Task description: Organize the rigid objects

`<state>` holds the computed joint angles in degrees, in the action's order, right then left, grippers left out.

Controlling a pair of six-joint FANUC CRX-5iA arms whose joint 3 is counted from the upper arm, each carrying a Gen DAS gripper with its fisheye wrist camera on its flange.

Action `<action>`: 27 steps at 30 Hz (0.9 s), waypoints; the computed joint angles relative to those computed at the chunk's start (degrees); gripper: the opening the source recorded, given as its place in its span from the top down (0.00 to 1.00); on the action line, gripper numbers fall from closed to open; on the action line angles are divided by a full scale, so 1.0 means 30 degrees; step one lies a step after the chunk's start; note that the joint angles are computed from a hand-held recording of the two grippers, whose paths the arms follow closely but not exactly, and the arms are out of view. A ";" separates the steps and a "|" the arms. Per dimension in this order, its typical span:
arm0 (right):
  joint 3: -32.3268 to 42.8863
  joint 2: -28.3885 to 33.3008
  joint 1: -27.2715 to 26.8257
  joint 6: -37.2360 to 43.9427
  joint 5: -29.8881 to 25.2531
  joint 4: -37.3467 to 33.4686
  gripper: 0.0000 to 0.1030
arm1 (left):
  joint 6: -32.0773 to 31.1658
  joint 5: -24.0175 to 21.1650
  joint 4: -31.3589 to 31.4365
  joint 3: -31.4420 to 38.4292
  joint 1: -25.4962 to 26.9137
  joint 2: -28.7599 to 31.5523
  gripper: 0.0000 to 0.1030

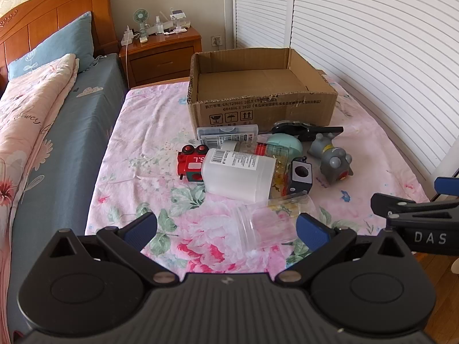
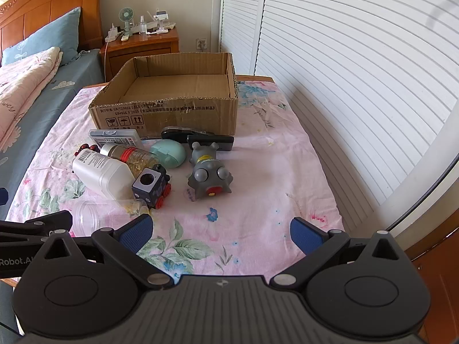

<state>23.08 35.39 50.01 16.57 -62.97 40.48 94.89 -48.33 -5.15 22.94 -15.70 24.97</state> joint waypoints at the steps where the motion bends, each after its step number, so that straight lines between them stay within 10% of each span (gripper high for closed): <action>1: -0.0050 -0.0032 0.0012 -0.0041 0.0012 0.0028 0.00 | 0.0014 0.0020 -0.0002 -0.0015 -0.0009 0.0011 0.01; 27: -0.0418 -0.0180 -0.0031 -0.0194 0.0407 0.0551 0.00 | -0.0725 0.0496 0.0079 -0.0034 -0.0075 0.0103 0.01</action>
<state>21.83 34.85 49.91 15.99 -61.75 42.14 92.72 -46.84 -4.91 22.84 -15.92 25.28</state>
